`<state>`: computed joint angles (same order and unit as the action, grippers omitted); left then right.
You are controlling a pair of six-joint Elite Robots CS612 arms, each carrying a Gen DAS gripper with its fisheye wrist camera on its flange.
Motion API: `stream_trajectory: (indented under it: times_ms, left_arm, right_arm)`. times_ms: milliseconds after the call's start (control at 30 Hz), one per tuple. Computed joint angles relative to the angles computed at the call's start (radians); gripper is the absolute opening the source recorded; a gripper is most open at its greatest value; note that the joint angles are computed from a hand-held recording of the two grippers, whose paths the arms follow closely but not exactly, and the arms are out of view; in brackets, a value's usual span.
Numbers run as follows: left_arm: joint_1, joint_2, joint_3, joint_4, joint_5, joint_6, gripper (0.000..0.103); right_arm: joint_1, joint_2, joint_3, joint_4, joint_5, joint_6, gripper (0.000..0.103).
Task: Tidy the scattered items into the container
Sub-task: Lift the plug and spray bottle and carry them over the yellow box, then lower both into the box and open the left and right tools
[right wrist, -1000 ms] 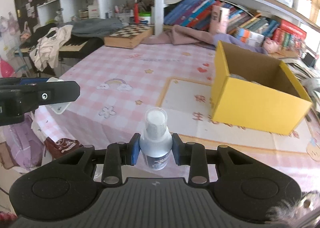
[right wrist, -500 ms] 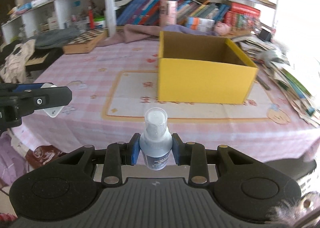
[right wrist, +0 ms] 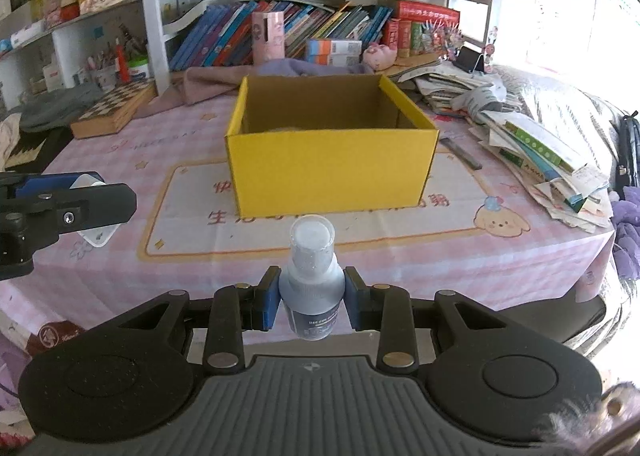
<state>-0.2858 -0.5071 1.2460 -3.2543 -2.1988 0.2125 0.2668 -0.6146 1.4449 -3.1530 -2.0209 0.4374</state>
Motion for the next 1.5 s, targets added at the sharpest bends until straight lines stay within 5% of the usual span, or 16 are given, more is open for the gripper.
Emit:
stream_trajectory:
  times_ms: [700, 1033, 1300, 1500]
  left_arm:
    - [-0.049, 0.067, -0.145, 0.034, 0.048, -0.006, 0.041]
    - [-0.083, 0.132, -0.295, 0.008, 0.147, -0.066, 0.041]
    - [-0.115, 0.179, -0.397, 0.005, 0.256, -0.100, 0.041]
    - [-0.139, 0.219, -0.474, 0.063, 0.373, -0.126, 0.041]
  right_arm:
    - [-0.069, 0.030, -0.052, -0.038, 0.046, -0.082, 0.031]
    - [-0.122, 0.061, -0.121, -0.228, 0.041, -0.257, 0.031]
    - [-0.186, 0.087, -0.206, -0.285, 0.145, -0.368, 0.031]
    - [-0.226, 0.124, -0.280, -0.212, 0.259, -0.420, 0.031]
